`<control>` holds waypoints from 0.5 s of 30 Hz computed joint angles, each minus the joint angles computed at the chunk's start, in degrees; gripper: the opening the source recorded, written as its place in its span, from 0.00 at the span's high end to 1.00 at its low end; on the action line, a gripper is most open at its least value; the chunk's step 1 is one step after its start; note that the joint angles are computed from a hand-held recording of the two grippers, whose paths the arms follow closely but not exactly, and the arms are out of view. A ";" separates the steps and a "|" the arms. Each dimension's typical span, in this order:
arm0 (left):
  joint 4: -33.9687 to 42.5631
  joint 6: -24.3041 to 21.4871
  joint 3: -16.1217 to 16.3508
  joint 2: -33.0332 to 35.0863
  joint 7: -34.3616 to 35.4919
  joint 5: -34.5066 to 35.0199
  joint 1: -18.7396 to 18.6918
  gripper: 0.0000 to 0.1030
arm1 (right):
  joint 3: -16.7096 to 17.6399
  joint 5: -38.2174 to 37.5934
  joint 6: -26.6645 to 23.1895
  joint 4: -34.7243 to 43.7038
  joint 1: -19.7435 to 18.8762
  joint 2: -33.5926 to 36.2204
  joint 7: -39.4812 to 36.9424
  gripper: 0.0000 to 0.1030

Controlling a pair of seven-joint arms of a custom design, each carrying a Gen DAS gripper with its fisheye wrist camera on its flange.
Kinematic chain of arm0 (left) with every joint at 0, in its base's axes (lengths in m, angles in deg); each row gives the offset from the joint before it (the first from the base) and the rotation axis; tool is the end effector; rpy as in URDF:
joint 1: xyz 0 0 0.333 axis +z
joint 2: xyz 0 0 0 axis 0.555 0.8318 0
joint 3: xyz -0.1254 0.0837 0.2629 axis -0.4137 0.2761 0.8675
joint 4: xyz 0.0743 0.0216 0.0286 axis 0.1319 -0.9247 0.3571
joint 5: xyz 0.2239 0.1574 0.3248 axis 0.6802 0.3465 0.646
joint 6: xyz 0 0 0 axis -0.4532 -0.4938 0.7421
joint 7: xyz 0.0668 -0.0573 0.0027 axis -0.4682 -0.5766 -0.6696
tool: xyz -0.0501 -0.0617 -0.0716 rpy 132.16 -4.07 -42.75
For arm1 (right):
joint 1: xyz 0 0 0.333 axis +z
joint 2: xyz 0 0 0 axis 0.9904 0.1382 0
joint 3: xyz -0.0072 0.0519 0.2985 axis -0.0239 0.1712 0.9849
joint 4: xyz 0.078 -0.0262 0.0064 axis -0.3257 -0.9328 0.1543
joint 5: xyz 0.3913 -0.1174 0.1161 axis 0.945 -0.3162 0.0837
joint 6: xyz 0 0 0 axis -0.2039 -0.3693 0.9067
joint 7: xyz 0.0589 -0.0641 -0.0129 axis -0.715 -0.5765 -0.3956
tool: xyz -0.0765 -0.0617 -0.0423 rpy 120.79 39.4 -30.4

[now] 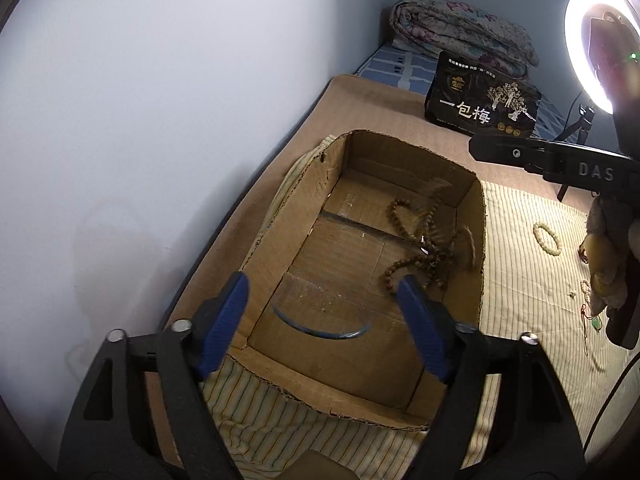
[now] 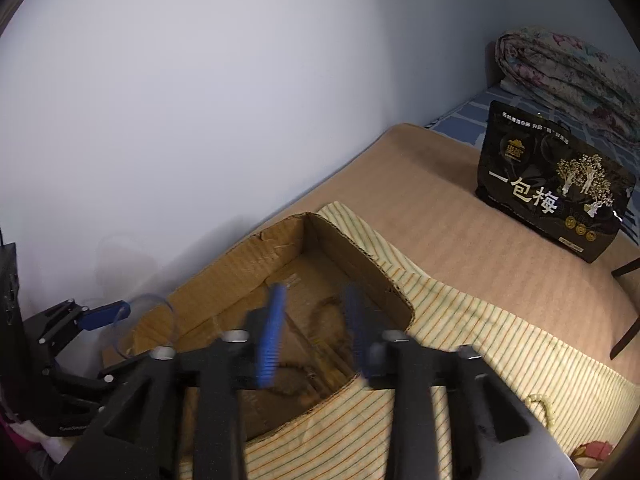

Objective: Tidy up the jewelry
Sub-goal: 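Carry the bead strand and bangle into the cardboard box and release both, then move both tools back over the remaining jewelry on the cloth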

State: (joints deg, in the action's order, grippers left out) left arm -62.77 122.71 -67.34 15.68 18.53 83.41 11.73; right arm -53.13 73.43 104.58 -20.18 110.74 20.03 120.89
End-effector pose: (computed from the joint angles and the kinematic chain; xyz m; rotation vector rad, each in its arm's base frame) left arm 0.3890 -0.3770 0.4630 -1.8527 1.8102 -0.6318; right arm 0.5376 0.4042 0.4614 -2.0317 1.2366 -0.1883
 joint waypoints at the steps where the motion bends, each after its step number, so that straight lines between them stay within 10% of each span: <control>1: 0.04 -0.07 -0.03 0.03 0.01 0.02 -0.02 0.22 | -0.57 -1.34 0.12 -0.17 0.47 -0.16 1.59 0.40; 15: 1.02 -1.19 0.09 0.60 0.28 -0.36 -0.33 0.21 | -1.72 -8.88 1.60 -4.37 0.37 -3.98 10.69 0.32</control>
